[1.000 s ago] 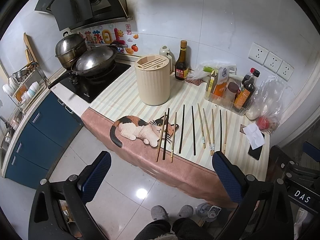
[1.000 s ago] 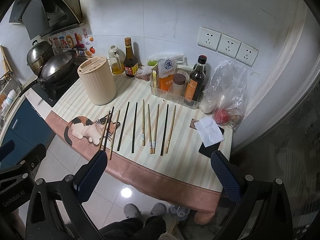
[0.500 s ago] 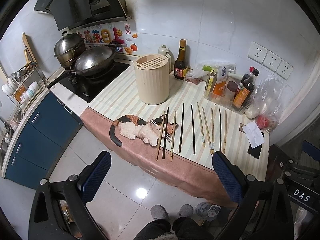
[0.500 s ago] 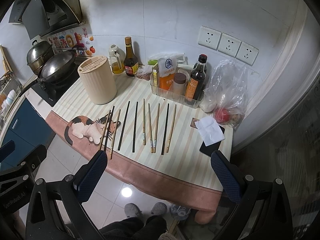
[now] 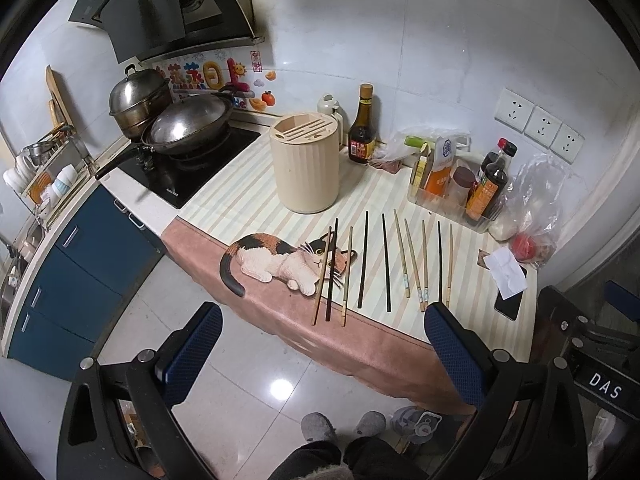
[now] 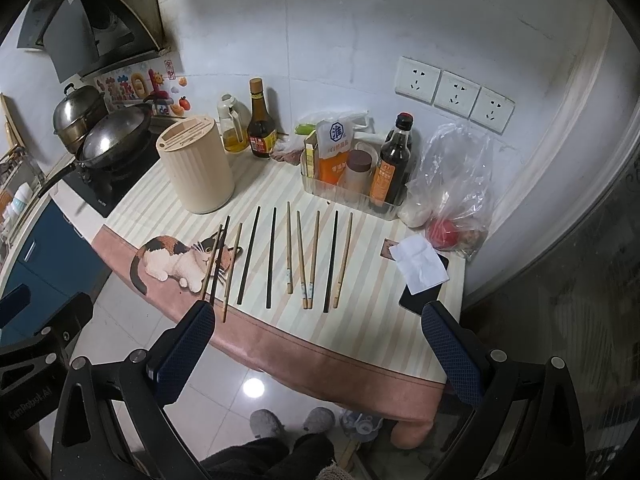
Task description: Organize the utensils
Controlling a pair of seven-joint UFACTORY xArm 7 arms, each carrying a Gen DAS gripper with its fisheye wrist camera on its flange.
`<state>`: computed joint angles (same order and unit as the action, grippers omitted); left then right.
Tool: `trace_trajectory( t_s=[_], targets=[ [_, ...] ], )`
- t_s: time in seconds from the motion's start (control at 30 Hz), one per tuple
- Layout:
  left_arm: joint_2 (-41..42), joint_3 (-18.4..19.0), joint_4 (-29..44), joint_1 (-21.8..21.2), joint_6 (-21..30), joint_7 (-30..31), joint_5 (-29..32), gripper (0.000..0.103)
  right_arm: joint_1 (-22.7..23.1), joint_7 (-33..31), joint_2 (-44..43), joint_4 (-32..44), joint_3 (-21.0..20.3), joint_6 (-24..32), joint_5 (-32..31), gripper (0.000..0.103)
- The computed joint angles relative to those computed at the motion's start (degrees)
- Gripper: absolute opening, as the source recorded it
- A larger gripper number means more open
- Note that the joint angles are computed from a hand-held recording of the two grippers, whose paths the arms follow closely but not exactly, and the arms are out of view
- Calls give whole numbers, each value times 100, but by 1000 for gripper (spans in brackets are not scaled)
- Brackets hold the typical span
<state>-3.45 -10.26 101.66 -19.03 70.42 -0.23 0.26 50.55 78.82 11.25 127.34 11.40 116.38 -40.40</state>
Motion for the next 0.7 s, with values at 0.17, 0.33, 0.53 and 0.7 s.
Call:
trace_trajectory(
  t_s=[0.17, 0.33, 0.53, 0.7],
  targets=[
    [133, 41, 40, 12, -411, 166, -142, 103, -35, 319, -147, -229, -22, -207, -60, 103],
    [521, 76, 71, 31, -1211, 272, 106, 103, -408, 710, -470, -969, 102, -801, -66, 103],
    [1589, 201, 830, -63, -1230, 301, 445, 103, -1310, 1094, -963, -2283, 87, -1957, 705, 102],
    [2982, 392, 2230, -332, -315, 290, 613, 103, -2108, 675, -1130, -3324, -22, -3192, 1606, 69]
  ],
)
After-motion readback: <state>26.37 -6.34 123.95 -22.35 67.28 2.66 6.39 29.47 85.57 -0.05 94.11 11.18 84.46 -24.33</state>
